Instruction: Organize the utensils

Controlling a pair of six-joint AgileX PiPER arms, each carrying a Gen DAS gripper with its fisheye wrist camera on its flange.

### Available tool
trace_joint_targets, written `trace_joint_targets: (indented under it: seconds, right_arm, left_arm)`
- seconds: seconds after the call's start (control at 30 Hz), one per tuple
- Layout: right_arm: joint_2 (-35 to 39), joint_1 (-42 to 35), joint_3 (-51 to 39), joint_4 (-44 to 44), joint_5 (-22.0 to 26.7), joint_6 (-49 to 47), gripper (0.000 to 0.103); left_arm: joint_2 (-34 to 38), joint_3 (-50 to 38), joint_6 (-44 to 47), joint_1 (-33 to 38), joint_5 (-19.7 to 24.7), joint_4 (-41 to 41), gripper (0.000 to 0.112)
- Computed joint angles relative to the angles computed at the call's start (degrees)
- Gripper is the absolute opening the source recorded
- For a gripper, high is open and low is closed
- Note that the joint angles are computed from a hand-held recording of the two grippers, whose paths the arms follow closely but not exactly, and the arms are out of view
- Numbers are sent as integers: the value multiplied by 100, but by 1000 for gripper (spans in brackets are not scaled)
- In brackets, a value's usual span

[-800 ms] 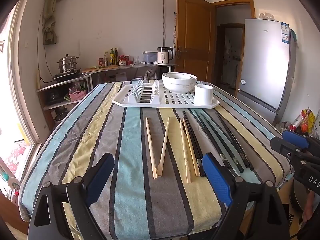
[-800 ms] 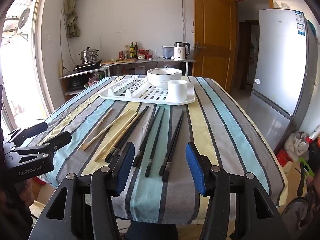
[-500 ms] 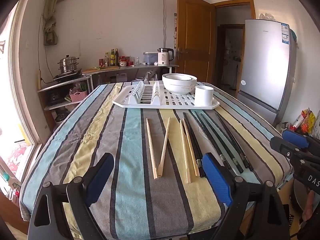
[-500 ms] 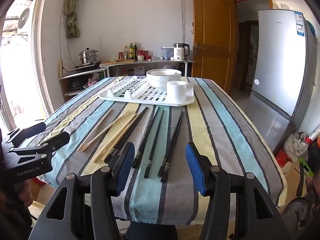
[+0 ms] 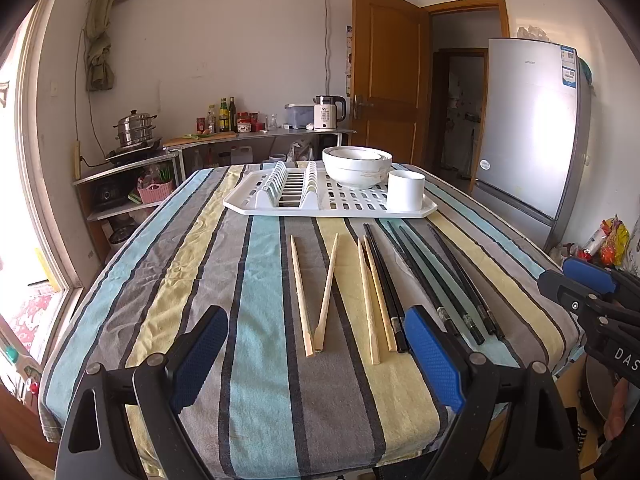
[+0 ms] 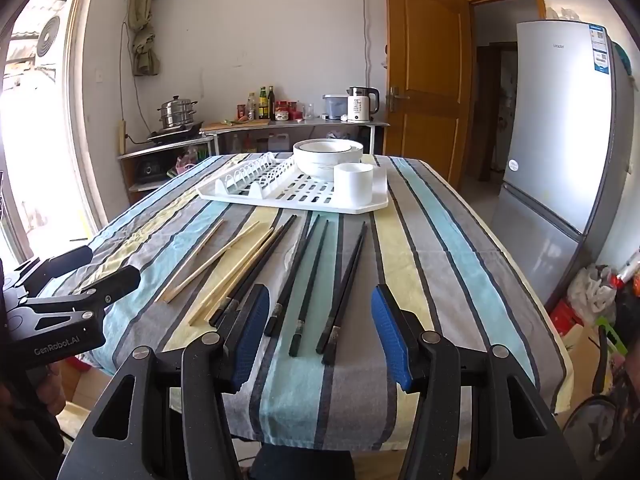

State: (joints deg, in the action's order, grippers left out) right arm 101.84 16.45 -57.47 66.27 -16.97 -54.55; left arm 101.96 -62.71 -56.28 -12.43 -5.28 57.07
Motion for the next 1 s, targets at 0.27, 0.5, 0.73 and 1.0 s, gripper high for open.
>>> trace_joint_targets:
  seconds: [0.27, 0.5, 0.73, 1.0]
  right_arm:
    - [-33, -54, -64, 214, 78, -263, 54]
    - [-27, -48, -64, 207, 75, -255, 54]
    - [-45, -73, -87, 279, 106, -355, 54]
    - [-44, -73, -94, 315, 106, -381, 54]
  left_arm:
    - [-3, -7, -314, 17, -20, 318, 91]
    - [-21, 10, -281, 3, -18, 283, 91]
    - [-33, 28, -108, -9, -11, 105, 91]
    - [-29, 18, -125, -22, -7, 125, 91]
